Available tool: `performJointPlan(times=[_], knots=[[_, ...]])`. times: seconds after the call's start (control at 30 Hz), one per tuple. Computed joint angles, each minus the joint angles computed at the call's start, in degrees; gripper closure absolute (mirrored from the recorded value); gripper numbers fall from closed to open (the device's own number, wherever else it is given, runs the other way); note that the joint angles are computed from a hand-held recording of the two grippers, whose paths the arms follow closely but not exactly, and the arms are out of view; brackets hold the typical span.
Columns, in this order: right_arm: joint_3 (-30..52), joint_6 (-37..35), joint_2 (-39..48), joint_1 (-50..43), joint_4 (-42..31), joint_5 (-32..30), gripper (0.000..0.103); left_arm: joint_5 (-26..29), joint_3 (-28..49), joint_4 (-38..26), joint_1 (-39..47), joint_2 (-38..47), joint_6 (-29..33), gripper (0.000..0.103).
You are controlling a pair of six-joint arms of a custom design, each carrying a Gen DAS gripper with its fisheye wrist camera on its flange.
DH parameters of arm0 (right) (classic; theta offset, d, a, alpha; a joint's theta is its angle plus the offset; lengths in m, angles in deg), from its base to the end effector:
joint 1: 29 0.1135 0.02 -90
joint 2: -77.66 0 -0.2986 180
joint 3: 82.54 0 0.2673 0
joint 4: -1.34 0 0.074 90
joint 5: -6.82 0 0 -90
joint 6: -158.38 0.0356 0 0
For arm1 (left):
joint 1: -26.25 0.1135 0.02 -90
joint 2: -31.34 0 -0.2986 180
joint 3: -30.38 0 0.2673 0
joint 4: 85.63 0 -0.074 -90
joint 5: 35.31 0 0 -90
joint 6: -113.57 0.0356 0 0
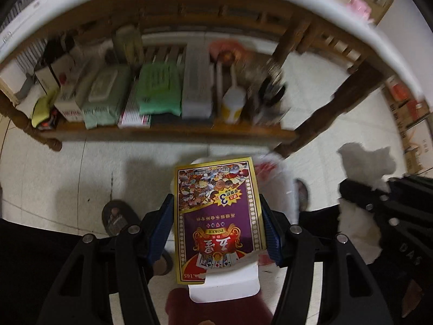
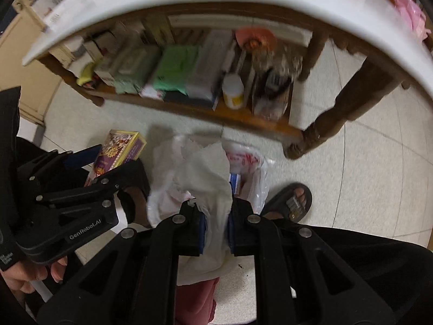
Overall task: Collect trash
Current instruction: 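Carry the tissue and purple-gold box down over the white trash bag, then open both grippers to drop the tissue and box into the bag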
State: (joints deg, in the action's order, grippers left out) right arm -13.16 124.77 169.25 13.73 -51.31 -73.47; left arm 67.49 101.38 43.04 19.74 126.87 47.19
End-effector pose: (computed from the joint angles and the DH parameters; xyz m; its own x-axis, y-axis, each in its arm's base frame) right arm 0.2276 0.2020 0.2056 -0.9226 0.2653 -0.2802 0.2382 0.9628 0.1274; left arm 0.3156 -0.0439 0.1943 -0.8169 0.4865 -0.3099 0.5366 0.8380 -0.0990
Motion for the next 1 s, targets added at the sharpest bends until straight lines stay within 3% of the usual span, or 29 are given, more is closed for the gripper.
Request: performJointPlan(times=[0.13, 0.37, 0.5, 0.83, 0.93, 1.0], knots=[[-4.3, -0.6, 7.0, -4.1, 9.8, -5.6, 0.091, -2.2, -1.6, 5.6, -1.7, 6.9, -2.5, 0.045], [-4.0, -2.1, 18.7, -7.4, 17.9, -9.8, 0.091, -5.3, -2.7, 12.4, -4.0, 16.2, -4.1, 0.045], [-2.5, -2.8, 23.5, -7.5, 19.8, -10.4, 0.089, -6.1, -3.1, 14.7, -4.5, 19.8, -4.5, 0.045], [-0.8, -3.2, 27.8, -8.9, 21.2, -12.3, 0.084, -6.6, -0.5, 13.7, -4.0, 24.0, -5.7, 0.045], [-0.7, -2.8, 28.0, -9.0, 20.7, -11.9, 0.070, -6.8, -0.3, 13.5, -3.7, 24.2, -6.3, 0.045], [-0.7, -2.2, 28.1, -9.5, 19.2, -10.9, 0.045, -6.6, 0.3, 13.0, -2.8, 24.8, -6.8, 0.042]])
